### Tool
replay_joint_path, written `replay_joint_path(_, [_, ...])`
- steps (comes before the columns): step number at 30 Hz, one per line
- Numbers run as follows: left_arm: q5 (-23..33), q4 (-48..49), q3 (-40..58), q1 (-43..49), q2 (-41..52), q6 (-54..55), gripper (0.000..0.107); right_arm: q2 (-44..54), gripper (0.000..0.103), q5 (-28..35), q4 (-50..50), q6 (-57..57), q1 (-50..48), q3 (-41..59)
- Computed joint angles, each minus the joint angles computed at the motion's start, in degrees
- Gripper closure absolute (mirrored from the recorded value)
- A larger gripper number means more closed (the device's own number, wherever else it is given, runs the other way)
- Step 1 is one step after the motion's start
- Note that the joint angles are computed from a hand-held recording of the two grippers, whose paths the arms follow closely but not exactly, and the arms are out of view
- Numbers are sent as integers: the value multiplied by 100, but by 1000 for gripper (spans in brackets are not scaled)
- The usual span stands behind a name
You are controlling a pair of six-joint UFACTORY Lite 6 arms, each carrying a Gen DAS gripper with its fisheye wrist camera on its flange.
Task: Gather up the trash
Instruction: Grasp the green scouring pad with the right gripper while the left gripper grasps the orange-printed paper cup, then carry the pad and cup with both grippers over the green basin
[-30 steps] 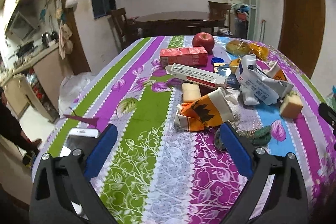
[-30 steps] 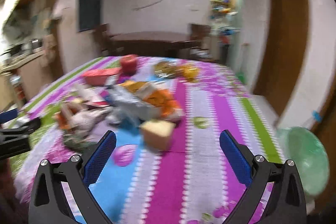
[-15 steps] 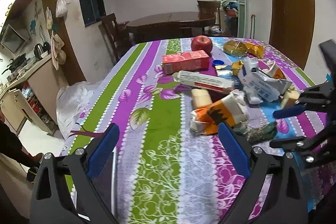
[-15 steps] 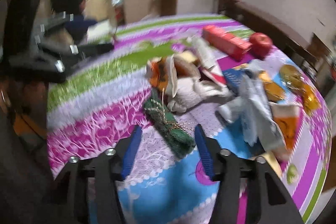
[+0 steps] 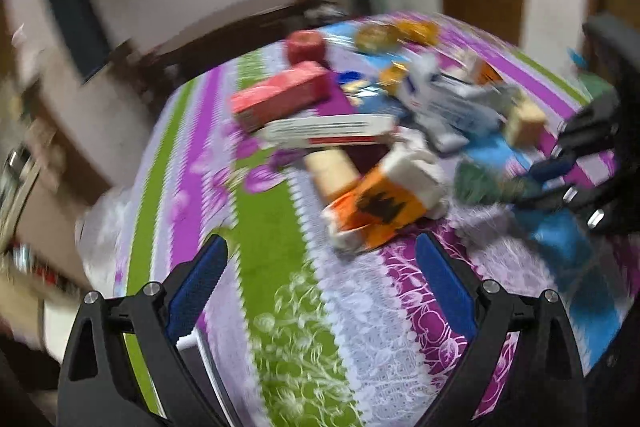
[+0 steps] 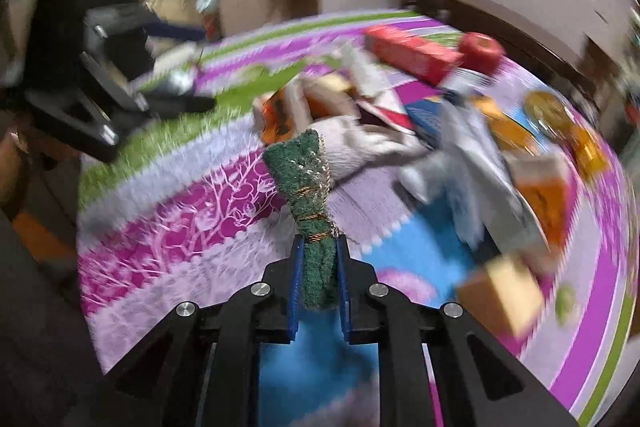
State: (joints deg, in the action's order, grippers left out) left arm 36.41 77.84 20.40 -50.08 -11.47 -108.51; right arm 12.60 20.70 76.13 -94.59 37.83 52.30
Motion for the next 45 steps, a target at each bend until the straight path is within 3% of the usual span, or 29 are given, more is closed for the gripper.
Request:
replay_joint_path(4, [-773,707,508,549,643,823,15,-1351,87,810,1051,-652,-989,-1432])
replay_joint_path(8, [-892,1693,924,780,1414,724,22,-2367,87,1669,951,-587,-2108,-2416])
replay_joint_path(11, [-1148,2350,1143,1018,1917,555,35,-2572,86,2034,993,-652,-2618,-2734])
replay_joint_path(12, [-1206,2423,1172,1055,2018,545,50,-2694,86,2147,979,-736,-2802,-2889])
replay_joint_path(14, [-1089,2183,1217,975,2211,715,59,-2938,86,2275,985,-800,-2997,-3135])
replay_joint_path(19, [-1199,1693,719,639,1488,712,78,-3024,86,2360,1126,-1063,-3215,-3352])
replay_joint_path(26, [-516,529,144,-415,520,229,80,-3007,87,2066,1556,-1213,-2991,-3360])
replay_joint_path(31, [201,-776,424,-1211,-100,650,80,-3537,87,1883,1404,-797,-2957,-3491])
replay_joint_path(34, [678,-1088,924,-1497,-84,819,80,-3963,87,1911,1056,-346,-3167,-3529])
replay_joint_path(39, [794,-996,2469,-1470,866,1146,80,-4549,87,2170,98,536,-4091,-3338])
replay_joint_path(45, [232,-1205,5208,-1188,2950,2387,80,-4635,87,3500,-991,780,-6646,-2575])
